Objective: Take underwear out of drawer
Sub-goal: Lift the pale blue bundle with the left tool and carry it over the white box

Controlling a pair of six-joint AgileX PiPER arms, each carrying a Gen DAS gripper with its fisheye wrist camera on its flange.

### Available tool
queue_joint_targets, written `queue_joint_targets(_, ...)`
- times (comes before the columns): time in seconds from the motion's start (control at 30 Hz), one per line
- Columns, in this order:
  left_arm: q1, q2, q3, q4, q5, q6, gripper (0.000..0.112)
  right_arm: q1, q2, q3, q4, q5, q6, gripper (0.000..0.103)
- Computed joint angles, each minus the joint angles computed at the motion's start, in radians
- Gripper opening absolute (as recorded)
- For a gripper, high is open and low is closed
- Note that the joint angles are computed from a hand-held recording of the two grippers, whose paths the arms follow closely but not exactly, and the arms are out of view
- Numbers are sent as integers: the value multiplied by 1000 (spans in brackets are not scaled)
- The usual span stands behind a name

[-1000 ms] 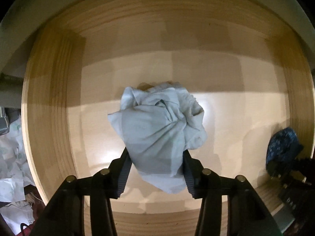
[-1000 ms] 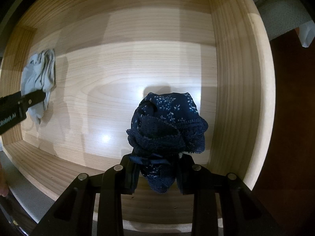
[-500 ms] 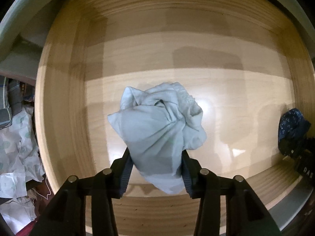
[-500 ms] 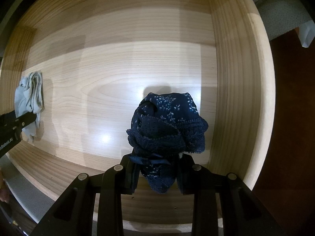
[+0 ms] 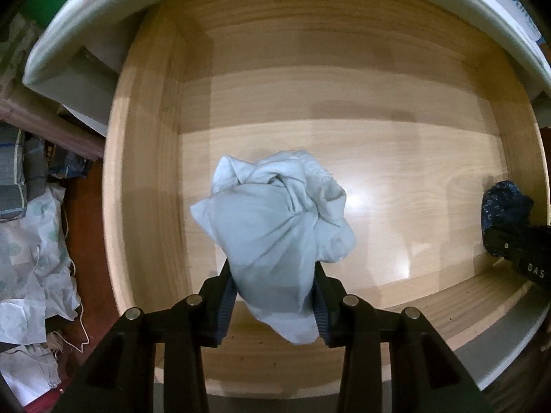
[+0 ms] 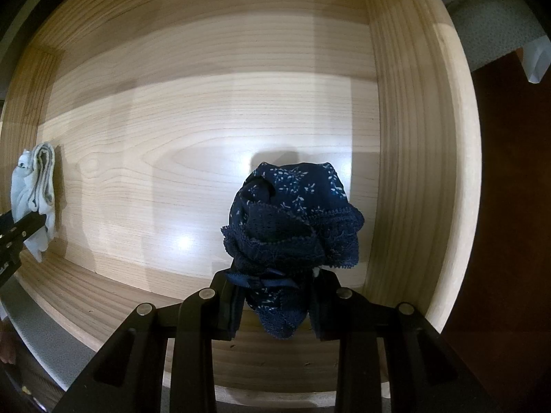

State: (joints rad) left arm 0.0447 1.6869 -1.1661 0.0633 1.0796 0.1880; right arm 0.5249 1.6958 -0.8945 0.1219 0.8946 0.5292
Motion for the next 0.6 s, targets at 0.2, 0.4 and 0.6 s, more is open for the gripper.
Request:
queue_joint_targets(0.2, 5, -57, -27, -13, 34, 24, 39, 0, -2, -2, -1, 4, 0, 28)
queue_joint_targets(0.4, 3, -103, -73, -41, 80, 37, 39, 0, -5, -1, -1, 5, 0, 28)
queue_joint_targets(0.6, 37, -152, -85, -58, 91, 77, 39, -2, -9, 0, -2, 9, -2, 28)
